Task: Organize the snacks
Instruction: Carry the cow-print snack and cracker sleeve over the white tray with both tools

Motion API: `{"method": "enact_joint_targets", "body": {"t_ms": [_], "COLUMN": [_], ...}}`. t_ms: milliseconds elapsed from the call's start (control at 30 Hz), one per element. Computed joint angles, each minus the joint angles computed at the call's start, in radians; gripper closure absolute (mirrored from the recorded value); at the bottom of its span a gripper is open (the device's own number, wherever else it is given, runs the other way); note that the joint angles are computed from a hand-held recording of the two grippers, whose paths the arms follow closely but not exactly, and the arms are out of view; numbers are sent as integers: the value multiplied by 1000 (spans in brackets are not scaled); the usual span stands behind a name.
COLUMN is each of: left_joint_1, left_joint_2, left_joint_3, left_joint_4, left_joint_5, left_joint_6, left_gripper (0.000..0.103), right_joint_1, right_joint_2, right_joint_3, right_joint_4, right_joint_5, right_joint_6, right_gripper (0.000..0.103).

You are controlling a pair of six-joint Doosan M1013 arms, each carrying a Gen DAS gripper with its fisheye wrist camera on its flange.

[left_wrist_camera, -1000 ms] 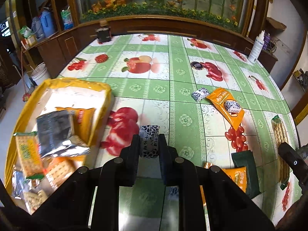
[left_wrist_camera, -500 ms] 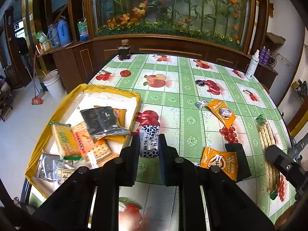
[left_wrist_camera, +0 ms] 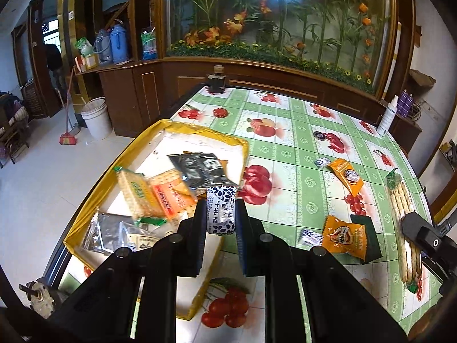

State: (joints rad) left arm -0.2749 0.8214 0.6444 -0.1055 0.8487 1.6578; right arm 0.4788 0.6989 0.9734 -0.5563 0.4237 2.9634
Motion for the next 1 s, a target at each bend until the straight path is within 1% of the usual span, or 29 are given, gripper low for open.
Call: {"method": "enact_joint_targets", "body": {"t_ms": [100, 367, 733, 1000], "left_joint_1": [9, 29, 58, 71], "left_joint_2": [0, 11, 43, 79], "left_joint_3": [-1, -17, -68, -131], "left_joint_4": [0, 5, 3, 26], "left_joint_5": [-2, 0, 37, 73], "left_joint_6": [-12, -36, -74, -111], "left_gripper": [87, 87, 87, 87], "right_joint_1": [-1, 0, -1, -11], "right_joint_2": [14, 67, 158, 248], "right_joint_3": [-24, -121, -290, -449], "right_joint_4": [57, 206, 355, 476], "right_joint_5": [-10, 19, 106, 181], "right_joint_6": [-53, -216, -389, -502], "right_gripper": [56, 56, 56, 56]}}
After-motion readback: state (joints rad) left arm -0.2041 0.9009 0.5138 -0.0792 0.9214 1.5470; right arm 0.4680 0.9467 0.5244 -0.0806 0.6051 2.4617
